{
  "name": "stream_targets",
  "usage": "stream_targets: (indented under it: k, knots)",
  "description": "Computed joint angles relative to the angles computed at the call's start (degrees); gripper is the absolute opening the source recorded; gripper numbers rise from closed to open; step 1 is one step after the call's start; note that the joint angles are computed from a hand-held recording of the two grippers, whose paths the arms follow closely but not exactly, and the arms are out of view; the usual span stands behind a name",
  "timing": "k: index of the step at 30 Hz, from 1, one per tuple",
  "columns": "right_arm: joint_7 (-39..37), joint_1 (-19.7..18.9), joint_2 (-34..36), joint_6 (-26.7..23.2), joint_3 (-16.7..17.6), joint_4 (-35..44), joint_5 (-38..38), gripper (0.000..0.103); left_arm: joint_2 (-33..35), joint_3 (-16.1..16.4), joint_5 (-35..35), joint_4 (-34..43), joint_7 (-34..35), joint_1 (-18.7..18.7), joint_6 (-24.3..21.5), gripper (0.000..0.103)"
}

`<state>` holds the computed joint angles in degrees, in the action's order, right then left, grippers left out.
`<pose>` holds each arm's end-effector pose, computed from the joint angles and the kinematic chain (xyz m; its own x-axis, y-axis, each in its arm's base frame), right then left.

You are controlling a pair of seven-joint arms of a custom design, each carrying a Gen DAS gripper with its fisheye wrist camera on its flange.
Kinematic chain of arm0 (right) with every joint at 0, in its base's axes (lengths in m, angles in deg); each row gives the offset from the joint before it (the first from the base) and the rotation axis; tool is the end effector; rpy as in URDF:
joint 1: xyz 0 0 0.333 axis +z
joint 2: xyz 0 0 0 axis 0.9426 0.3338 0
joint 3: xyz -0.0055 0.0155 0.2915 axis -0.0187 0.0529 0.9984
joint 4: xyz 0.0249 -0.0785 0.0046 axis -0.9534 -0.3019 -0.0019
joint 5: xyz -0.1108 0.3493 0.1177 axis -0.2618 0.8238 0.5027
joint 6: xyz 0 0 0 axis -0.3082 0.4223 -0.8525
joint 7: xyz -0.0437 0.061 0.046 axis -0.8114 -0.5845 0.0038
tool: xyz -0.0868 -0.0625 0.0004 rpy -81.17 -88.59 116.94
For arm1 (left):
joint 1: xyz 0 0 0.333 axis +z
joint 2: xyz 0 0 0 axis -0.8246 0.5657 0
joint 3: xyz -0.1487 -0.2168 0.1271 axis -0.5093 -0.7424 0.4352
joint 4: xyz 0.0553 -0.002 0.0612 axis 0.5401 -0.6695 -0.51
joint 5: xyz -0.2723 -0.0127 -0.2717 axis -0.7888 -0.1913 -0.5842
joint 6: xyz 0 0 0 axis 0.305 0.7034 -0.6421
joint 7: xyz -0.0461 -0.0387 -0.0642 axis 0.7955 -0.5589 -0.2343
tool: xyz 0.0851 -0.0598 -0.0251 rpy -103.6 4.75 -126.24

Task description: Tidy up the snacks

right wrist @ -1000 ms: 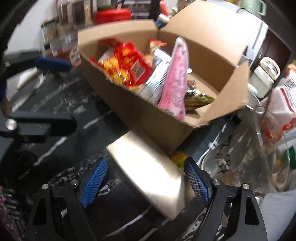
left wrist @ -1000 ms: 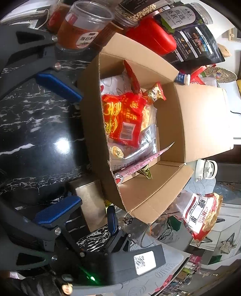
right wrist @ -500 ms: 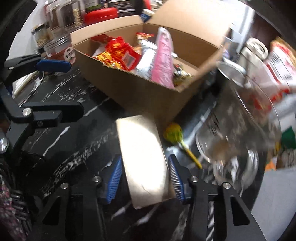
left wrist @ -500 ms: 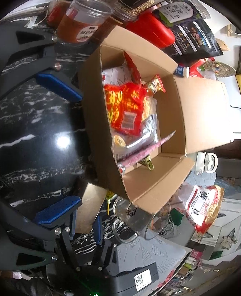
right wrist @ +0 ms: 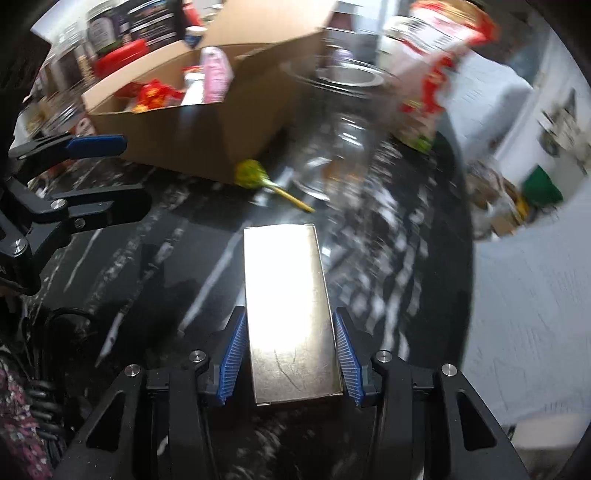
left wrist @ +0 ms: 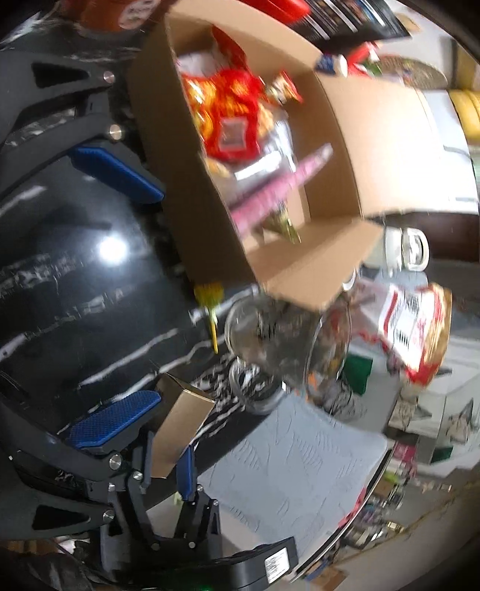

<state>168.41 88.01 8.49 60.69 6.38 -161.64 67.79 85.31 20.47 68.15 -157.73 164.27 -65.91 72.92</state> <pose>0.5719 0.2261 0.5034 0.1220 -0.9919 0.0355 -0.8843 -0.1249 -0.4499 0.6465 -0.2630 0.5220 -0.6755 -0.7296 0.1067 -0.6040 0.4644 -0.6477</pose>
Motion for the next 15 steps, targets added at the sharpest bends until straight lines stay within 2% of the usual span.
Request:
stream_targets:
  k: [5, 8, 12, 15]
  knots:
    - [5.1, -0.9, -3.6, 0.6, -0.7, -4.3, -1.4, 0.046, 1.1, -1.8, -2.0, 1.7, 7.7, 0.4, -0.8, 0.103]
    - [6.0, -1.1, -3.4, 1.8, -0.5, -4.4, 0.1, 0.046, 1.8, -1.7, -2.5, 3.4, 8.3, 0.2, -2.3, 0.103]
    - [6.3, -0.9, -3.2, 8.0, -0.2, -4.5, -1.1, 0.047, 2.4, -1.1, -3.0, 5.4, 6.7, 0.4, -5.1, 0.103]
    - [2.5, -0.8, -1.5, 12.1, 0.1, -3.1, -0.3, 0.052, 2.2, -0.5, -3.1, 5.6, 5.3, 0.8, -5.9, 0.103]
